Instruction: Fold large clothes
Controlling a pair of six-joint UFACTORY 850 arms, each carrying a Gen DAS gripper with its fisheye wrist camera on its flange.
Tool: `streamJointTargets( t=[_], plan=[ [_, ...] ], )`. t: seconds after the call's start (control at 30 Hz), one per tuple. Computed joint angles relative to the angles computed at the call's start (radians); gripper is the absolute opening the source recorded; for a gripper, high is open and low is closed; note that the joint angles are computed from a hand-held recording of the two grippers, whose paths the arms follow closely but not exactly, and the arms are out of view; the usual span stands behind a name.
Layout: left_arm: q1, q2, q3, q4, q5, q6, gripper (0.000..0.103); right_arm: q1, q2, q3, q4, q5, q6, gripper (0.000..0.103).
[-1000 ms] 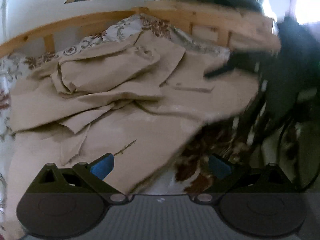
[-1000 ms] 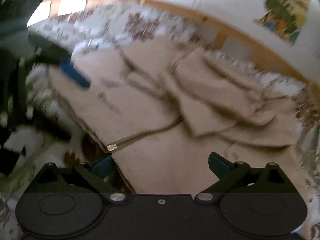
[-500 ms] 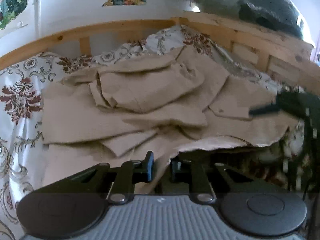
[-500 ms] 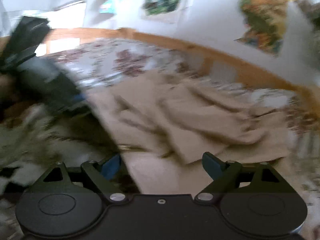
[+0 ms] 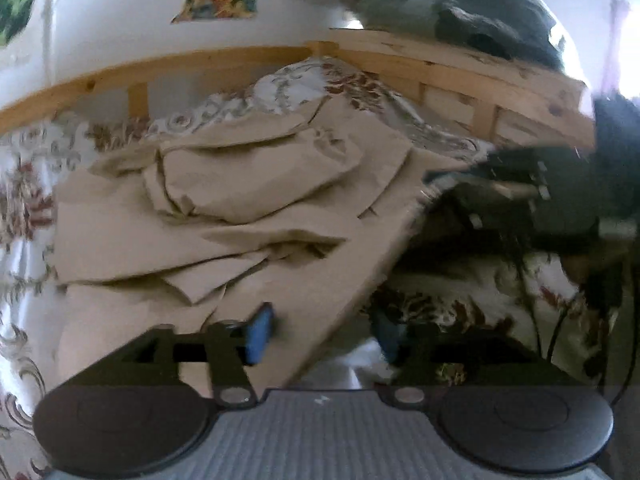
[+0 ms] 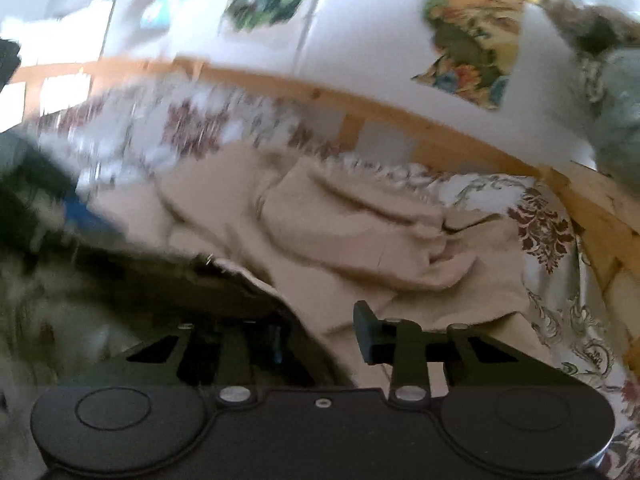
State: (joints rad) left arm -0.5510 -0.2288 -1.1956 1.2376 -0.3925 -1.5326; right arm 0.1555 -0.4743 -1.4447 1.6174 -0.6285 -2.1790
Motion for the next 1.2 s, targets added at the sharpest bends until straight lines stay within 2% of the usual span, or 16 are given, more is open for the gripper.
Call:
streamJointTargets(
  t=[0.07,0.17,0.27,0.3,0.4,0.53,0.63,0.7,0.8,0.9,0.97,1.03,1.13,1.2],
  plan=[
    [-0.029,-0.036,-0.032,-0.010,-0.091,0.057,0.065,-0.002,-0.004,-0.004,0.026,-0.013,0.002,0.026],
    [-0.050,-0.099,-0.095,-0.087,-0.229,0.192,0.065,-0.006,-0.011,-0.011,0.049,-0.031,0.016,0.023],
    [-0.055,-0.112,-0.101,-0.090,-0.286,0.217,0.062,-0.007,-0.016,-0.018,0.047,-0.038,0.033,0.023],
    [-0.058,-0.118,-0.104,-0.084,-0.324,0.225,0.056,-0.008,-0.012,-0.012,0.058,-0.038,0.021,0.023],
    [-0.062,-0.116,-0.094,-0.087,-0.424,0.194,0.043,-0.011,-0.013,-0.012,0.082,-0.041,0.005,0.023],
    [-0.065,-0.060,-0.018,-0.040,-0.501,0.006,0.041,-0.011,-0.003,0.001,0.103,-0.032,-0.035,0.023],
    [-0.072,-0.032,0.027,-0.009,-0.537,-0.075,0.036,-0.008,0.001,0.007,0.086,-0.022,-0.058,0.023],
    [-0.064,-0.025,0.033,-0.021,-0.547,-0.080,0.018,0.001,0.007,0.015,0.060,0.014,-0.100,0.023],
    [-0.045,0.003,0.053,0.001,-0.503,-0.159,0.007,0.016,0.006,0.012,-0.080,0.085,-0.083,0.030],
    [-0.037,0.011,0.046,0.059,-0.502,-0.256,0.005,0.033,0.003,0.016,-0.274,0.170,-0.042,0.040],
    [-0.031,0.022,0.043,0.100,-0.503,-0.323,0.005,0.043,-0.001,0.008,-0.461,0.221,0.073,0.041],
    [-0.030,0.038,0.044,0.142,-0.503,-0.376,0.005,0.046,0.003,0.008,-0.572,0.257,0.150,0.041],
    [-0.045,0.062,0.055,0.183,-0.512,-0.388,0.005,0.039,0.020,0.028,-0.642,0.324,0.175,0.039],
    [-0.059,0.086,0.079,0.184,-0.504,-0.385,0.005,0.021,0.046,0.052,-0.609,0.343,0.112,0.035]
  ],
)
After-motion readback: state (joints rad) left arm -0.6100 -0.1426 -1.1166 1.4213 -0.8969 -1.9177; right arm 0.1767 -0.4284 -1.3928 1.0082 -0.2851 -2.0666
